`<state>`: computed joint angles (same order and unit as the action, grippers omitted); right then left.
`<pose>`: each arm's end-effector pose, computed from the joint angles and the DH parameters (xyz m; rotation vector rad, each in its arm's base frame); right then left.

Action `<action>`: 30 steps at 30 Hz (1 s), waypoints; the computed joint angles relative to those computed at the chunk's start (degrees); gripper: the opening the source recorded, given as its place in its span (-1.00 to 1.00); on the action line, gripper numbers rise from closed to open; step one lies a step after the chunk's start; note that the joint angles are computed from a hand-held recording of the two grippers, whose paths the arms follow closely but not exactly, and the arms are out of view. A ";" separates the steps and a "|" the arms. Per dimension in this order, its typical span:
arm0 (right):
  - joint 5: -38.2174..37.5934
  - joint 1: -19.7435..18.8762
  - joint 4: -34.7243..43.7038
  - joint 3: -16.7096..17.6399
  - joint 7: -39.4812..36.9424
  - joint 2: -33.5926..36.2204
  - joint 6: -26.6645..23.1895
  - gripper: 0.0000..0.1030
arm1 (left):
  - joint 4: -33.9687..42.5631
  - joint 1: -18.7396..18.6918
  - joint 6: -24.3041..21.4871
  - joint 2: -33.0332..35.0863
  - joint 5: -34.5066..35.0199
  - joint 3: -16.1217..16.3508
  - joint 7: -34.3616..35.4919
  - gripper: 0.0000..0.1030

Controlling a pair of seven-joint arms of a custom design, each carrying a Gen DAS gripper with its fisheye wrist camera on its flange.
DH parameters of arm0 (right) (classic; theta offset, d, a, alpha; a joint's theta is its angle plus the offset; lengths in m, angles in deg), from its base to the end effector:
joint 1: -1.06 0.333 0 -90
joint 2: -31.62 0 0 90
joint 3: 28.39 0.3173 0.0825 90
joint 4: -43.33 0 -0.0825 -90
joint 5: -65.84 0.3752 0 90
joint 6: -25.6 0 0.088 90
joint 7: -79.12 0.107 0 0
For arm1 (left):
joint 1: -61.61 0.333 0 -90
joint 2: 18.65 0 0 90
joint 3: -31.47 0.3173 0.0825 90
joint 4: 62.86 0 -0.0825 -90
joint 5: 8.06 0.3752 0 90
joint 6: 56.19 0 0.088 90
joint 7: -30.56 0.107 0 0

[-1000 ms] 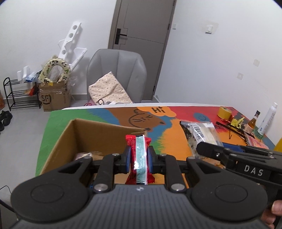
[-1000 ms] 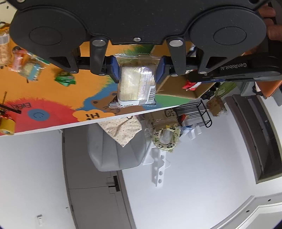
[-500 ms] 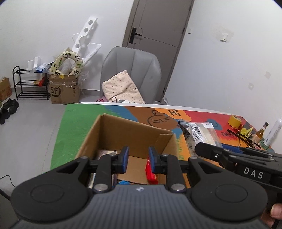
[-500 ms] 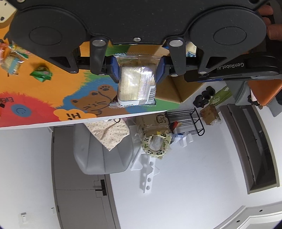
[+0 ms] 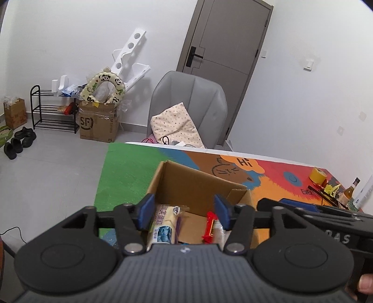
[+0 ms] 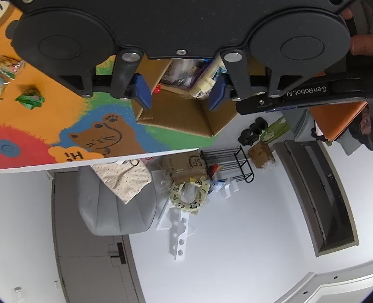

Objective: Organize snacks
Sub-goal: 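Open both tools to drop the bread packet and red bar into the box, then move both open tools back toward the remaining snacks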

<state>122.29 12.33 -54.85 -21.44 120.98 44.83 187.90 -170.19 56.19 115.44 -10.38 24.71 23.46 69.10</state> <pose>0.6446 0.1588 0.5423 -1.7136 1.2352 -0.3846 0.6089 -0.1797 0.5520 -1.8081 1.5518 -1.1082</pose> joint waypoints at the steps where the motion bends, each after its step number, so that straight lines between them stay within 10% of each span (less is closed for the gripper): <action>1: 0.12 -0.05 -0.46 -0.09 -0.01 -0.41 0.39 0.11 | -0.01 -0.18 0.04 -0.08 0.44 0.09 -0.32 0.24; 11: -3.84 -0.31 -7.76 -2.85 5.60 -4.49 3.81 0.20 | 0.73 -0.71 0.76 0.84 -1.45 -2.33 4.50 0.72; 30: -3.32 -2.97 -18.69 -6.08 8.98 -11.21 9.11 0.75 | 5.63 -3.96 -1.83 5.56 -9.72 -6.53 15.66 0.87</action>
